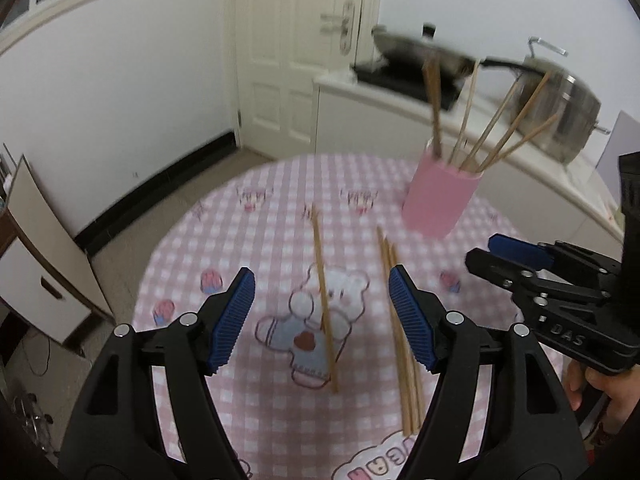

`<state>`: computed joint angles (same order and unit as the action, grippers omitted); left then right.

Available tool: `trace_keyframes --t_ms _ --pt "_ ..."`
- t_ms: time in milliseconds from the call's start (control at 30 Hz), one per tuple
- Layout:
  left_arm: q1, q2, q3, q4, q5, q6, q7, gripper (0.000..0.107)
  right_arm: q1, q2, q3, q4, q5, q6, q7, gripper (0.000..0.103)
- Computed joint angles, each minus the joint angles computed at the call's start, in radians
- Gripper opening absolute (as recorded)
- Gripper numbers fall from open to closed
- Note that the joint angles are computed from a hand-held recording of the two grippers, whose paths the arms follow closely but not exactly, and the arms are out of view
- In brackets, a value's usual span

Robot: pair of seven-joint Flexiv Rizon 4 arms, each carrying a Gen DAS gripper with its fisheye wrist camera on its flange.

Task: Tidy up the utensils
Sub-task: 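Move both open tools back down to the remaining chopsticks, then position the left tool around a chopstick while the right tool aligns with another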

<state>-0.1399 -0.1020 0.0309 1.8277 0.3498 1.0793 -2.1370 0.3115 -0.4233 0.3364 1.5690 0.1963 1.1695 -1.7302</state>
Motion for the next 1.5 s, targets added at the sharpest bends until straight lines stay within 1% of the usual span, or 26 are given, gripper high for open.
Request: trace_keyframes --t_ms 167,267,367,500,567,633,733,1000,1167,1267,1400,1467,1500 --pt "0.018 -0.035 -0.002 0.02 -0.094 -0.018 0.067 0.069 0.057 -0.056 -0.061 -0.035 -0.086 -0.102 0.113 0.038" --pt "0.025 -0.055 0.0 0.028 -0.14 -0.017 0.092 0.07 0.079 -0.086 -0.088 -0.048 -0.136 -0.127 0.171 0.038" --pt "0.027 -0.072 0.008 0.029 -0.16 -0.006 0.105 0.07 0.089 -0.115 -0.103 -0.067 -0.174 -0.152 0.219 0.038" --pt "0.027 -0.085 0.014 0.028 -0.178 -0.003 0.119 0.07 0.059 -0.141 -0.07 -0.097 -0.144 -0.164 0.221 0.038" --pt "0.028 -0.09 0.018 0.028 -0.184 -0.002 0.125 0.07 0.06 -0.145 -0.071 -0.103 -0.146 -0.16 0.225 0.038" --pt "0.029 -0.095 0.019 0.026 -0.192 -0.003 0.132 0.07 0.068 -0.149 -0.079 -0.111 -0.162 -0.175 0.232 0.038" --pt "0.029 -0.101 0.021 0.022 -0.201 -0.004 0.139 0.071 0.083 -0.155 -0.097 -0.109 -0.193 -0.168 0.252 0.038" --pt "0.022 -0.121 0.028 0.001 -0.201 -0.021 0.141 0.072 0.1 -0.176 -0.106 -0.139 -0.238 -0.187 0.271 0.04" --pt "0.02 -0.141 0.033 -0.022 -0.198 -0.042 0.133 0.072 0.121 -0.184 -0.122 -0.146 -0.29 -0.194 0.262 0.041" --pt "0.022 -0.149 0.035 -0.029 -0.201 -0.05 0.131 0.072 0.11 -0.184 -0.11 -0.151 -0.287 -0.21 0.24 0.041" --pt "0.022 -0.164 0.037 -0.044 -0.202 -0.06 0.128 0.072 0.102 -0.178 -0.108 -0.137 -0.286 -0.206 0.212 0.041" --pt "0.024 -0.176 0.036 -0.057 -0.209 -0.064 0.128 0.072 0.107 -0.179 -0.113 -0.141 -0.29 -0.213 0.216 0.042" --pt "0.026 -0.182 0.034 -0.06 -0.216 -0.063 0.134 0.072 0.121 -0.18 -0.128 -0.137 -0.311 -0.206 0.223 0.042"
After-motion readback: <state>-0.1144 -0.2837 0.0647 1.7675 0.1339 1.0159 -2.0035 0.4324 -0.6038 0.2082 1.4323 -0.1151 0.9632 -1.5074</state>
